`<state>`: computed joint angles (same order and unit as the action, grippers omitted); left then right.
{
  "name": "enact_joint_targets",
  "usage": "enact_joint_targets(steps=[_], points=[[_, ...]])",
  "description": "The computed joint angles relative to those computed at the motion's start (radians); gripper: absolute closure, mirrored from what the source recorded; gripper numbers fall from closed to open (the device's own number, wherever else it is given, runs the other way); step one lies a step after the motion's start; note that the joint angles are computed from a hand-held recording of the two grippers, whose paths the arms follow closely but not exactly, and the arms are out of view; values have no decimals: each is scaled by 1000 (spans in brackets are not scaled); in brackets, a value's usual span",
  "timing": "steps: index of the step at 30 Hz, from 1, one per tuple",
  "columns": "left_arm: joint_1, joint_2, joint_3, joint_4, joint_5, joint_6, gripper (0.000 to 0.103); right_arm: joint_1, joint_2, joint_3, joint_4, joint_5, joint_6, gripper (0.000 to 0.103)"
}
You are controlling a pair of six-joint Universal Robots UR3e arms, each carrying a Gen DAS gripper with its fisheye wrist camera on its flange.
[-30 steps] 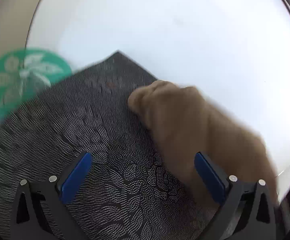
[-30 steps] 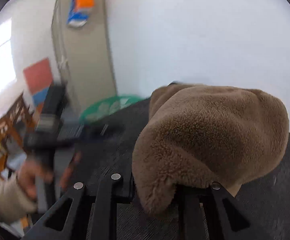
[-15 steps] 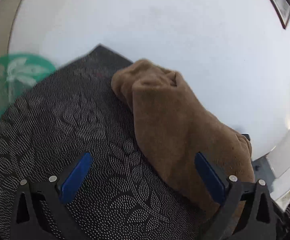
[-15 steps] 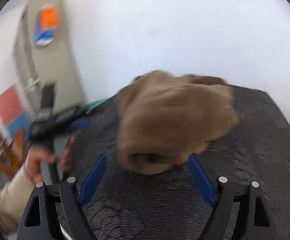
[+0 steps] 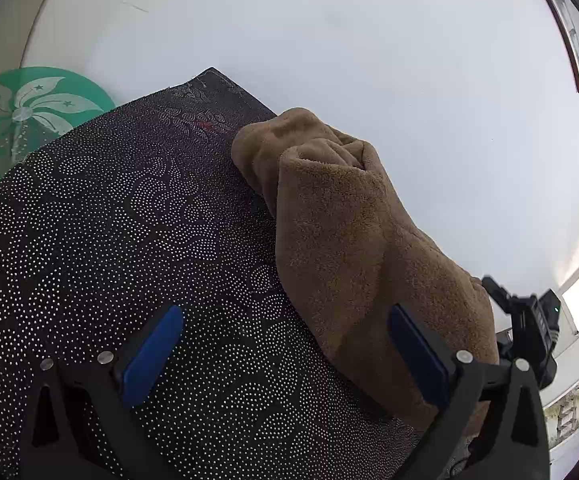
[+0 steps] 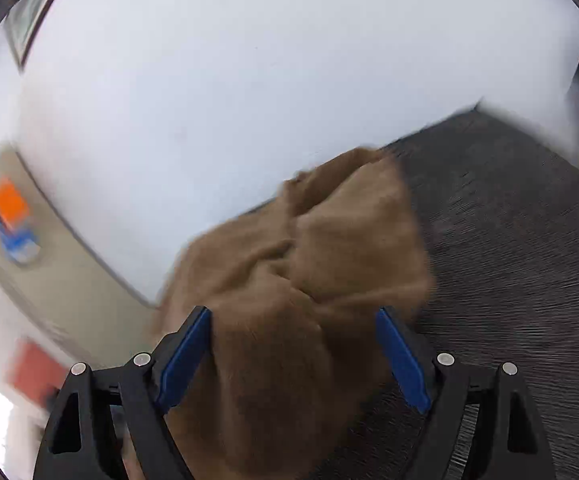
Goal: Fold clothes
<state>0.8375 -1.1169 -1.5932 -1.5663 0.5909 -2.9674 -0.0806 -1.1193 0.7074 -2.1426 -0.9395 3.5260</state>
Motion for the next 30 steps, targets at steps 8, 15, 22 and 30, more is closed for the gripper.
enact_joint_targets(steps=[8, 15, 22, 30], points=[[46, 41, 26, -154, -30, 105, 0, 63, -92, 192, 27, 511, -302, 17], [204, 120, 216, -620, 0, 395, 0, 106, -360, 495, 321, 473, -680, 13], [-126, 28, 281, -189, 158, 104, 0, -41, -468, 675, 378, 597, -700, 12], [-711, -313, 724, -64, 618, -9, 0, -310, -615, 827, 261, 632, -593, 4]])
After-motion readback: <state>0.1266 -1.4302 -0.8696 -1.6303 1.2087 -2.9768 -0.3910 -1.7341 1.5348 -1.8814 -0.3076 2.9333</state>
